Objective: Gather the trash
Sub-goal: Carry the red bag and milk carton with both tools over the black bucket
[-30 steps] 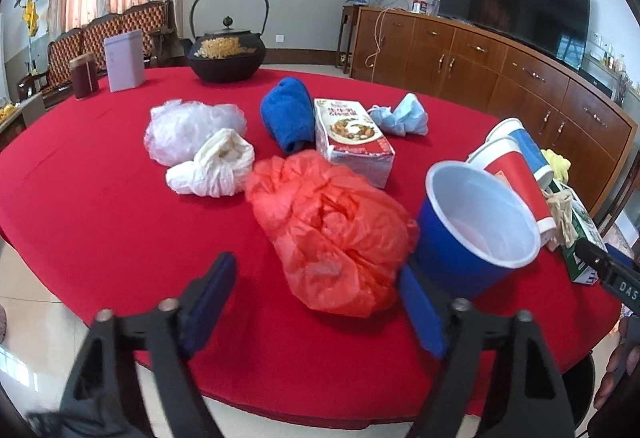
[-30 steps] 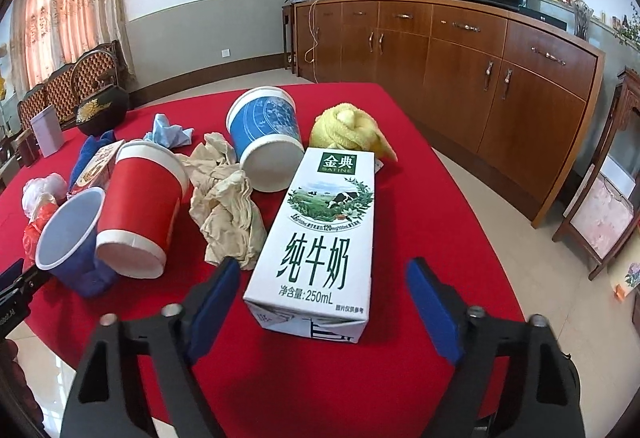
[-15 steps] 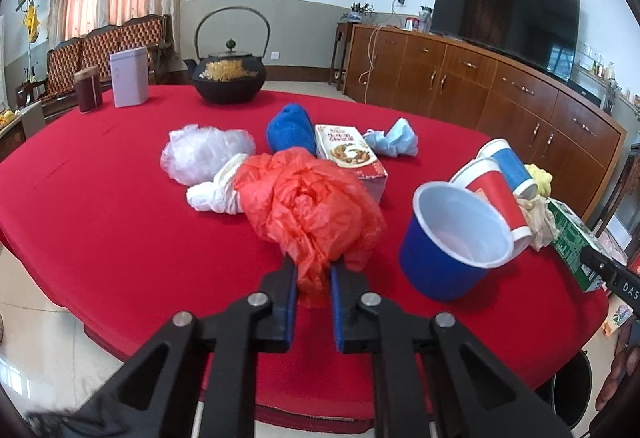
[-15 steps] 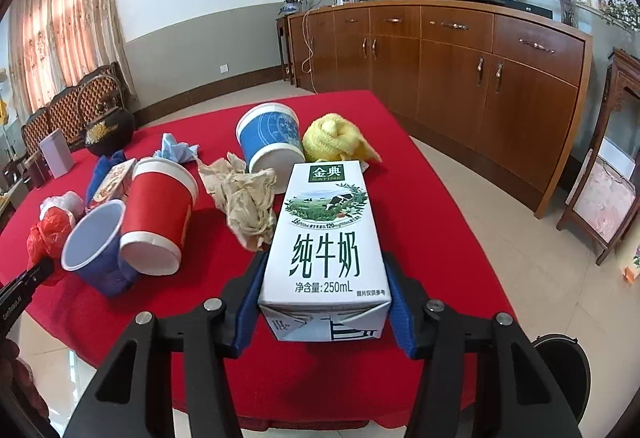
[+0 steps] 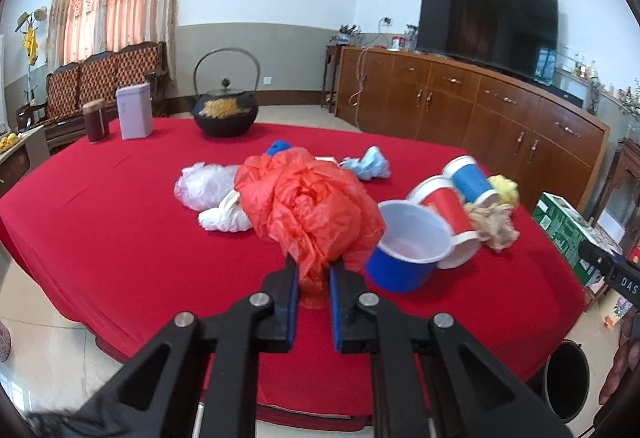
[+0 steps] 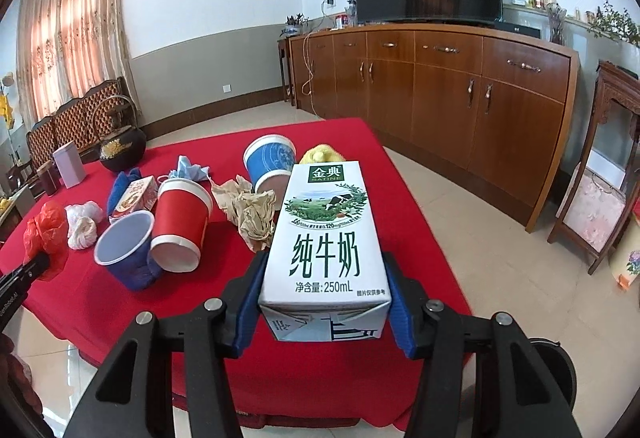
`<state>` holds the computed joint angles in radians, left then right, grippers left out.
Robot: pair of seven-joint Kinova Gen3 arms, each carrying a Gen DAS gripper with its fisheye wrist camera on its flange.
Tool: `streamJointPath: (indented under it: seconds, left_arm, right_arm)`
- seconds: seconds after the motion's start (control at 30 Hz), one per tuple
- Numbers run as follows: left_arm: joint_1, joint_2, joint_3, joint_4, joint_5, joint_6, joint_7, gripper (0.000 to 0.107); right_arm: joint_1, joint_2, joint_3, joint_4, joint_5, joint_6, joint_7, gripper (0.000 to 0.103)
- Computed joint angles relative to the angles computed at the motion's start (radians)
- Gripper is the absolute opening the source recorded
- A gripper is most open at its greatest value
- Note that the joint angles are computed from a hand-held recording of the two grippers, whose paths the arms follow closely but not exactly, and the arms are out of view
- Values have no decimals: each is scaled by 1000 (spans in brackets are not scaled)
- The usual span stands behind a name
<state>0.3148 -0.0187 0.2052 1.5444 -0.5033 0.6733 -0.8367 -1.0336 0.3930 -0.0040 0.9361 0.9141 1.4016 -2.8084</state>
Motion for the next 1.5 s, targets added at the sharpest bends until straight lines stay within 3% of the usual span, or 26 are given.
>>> streamJointPath:
  seconds: [0.2, 0.5, 0.77, 1.07, 1.27, 1.5]
  left_arm:
    - [16, -34, 30, 10, 26, -17, -30, 14]
    - [67, -38, 92, -2, 58, -40, -59, 14]
    - [169, 12, 123, -50, 75, -59, -104, 14]
    - [331, 106, 119, -126, 100, -47, -165, 14]
    - [452, 188, 96, -210, 101, -14, -197, 14]
    - [545, 254, 57, -280, 128, 20, -226, 14]
  right_arm:
    - [-53, -55, -17, 62, 58, 69, -62, 56]
    - [-73, -169, -114, 204, 132, 231, -201, 56]
    - [-60, -273, -227, 339, 151, 407, -341, 56]
    - [-2, -392, -369, 494, 83, 542, -498, 56]
    - [61, -463, -452, 588, 4, 571, -585, 56]
    - [164, -525, -490, 662, -55, 512, -579, 56]
